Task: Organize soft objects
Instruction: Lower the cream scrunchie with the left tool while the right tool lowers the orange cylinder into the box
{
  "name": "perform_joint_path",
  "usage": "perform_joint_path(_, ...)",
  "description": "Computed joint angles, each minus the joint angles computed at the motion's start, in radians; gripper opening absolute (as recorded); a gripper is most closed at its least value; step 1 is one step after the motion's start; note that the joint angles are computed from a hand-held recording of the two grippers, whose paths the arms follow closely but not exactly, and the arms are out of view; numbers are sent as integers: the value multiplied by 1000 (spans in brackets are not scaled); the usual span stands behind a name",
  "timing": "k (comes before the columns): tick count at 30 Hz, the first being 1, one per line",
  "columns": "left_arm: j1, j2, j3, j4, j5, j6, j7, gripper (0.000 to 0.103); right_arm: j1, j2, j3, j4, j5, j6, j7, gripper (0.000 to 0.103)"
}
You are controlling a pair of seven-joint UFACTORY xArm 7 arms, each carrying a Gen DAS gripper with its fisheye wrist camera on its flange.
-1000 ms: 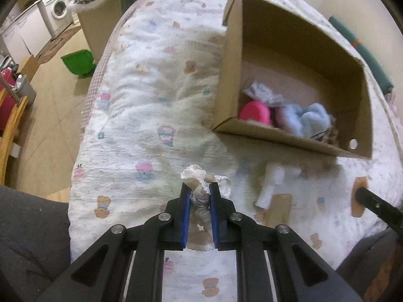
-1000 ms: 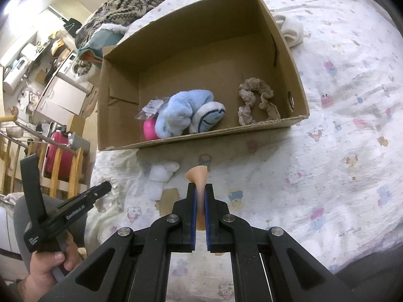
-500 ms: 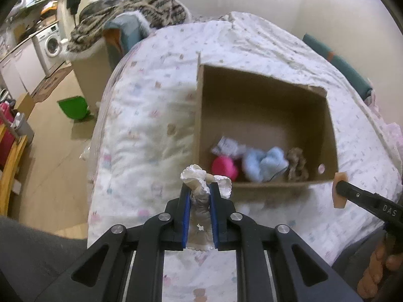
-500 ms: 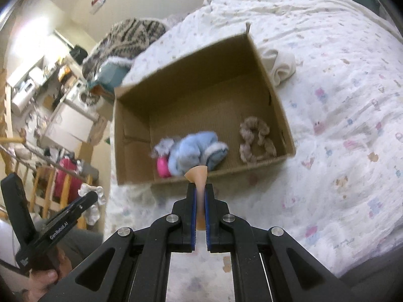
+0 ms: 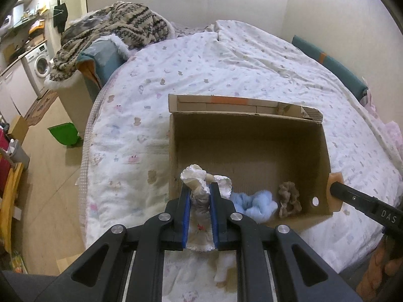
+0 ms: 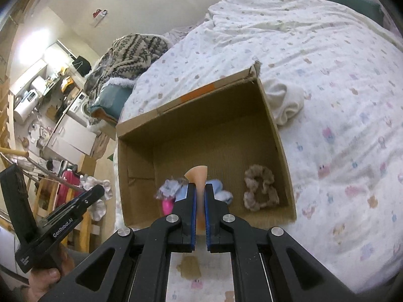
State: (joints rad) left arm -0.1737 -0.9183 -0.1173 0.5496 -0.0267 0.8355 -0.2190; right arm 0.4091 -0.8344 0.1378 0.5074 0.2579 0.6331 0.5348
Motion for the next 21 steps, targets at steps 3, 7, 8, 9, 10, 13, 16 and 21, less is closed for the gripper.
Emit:
perform_joint_path(3, 4, 52, -8, 7, 6, -28, -3, 13, -5, 44, 3, 14, -16, -20, -17, 7)
perform_joint_path(7, 6, 120, -18, 15, 12, -60, -20, 13, -10, 110, -10, 25, -20, -46, -43, 7)
perform_joint_path(8, 5, 135, -22, 17, 15, -67, -23, 13, -11, 124, -16, 25, -17, -54, -49, 7)
perform_joint_path(9, 4, 150, -24, 21, 18, -73, -27, 13, -11, 137, -20, 25, -14, -62, -54, 7)
perform_joint_path(10, 3, 157, -25, 20, 20, -76, -31, 13, -15, 152, -21, 26, -14, -66, -56, 7)
perform_joint_path(13, 3, 190, -31, 23, 31, -87, -44, 13, -14, 179, -31, 21, 0, -85, -69, 7)
perform_joint_path(16, 7, 214, -43, 21, 54, -101, -58, 13, -12, 198, -34, 13, 8, -91, -80, 7)
perform_joint_path(21, 3, 254, -39, 17, 69, -113, -72, 13, -12, 225, -36, 5, 21, -84, -82, 7)
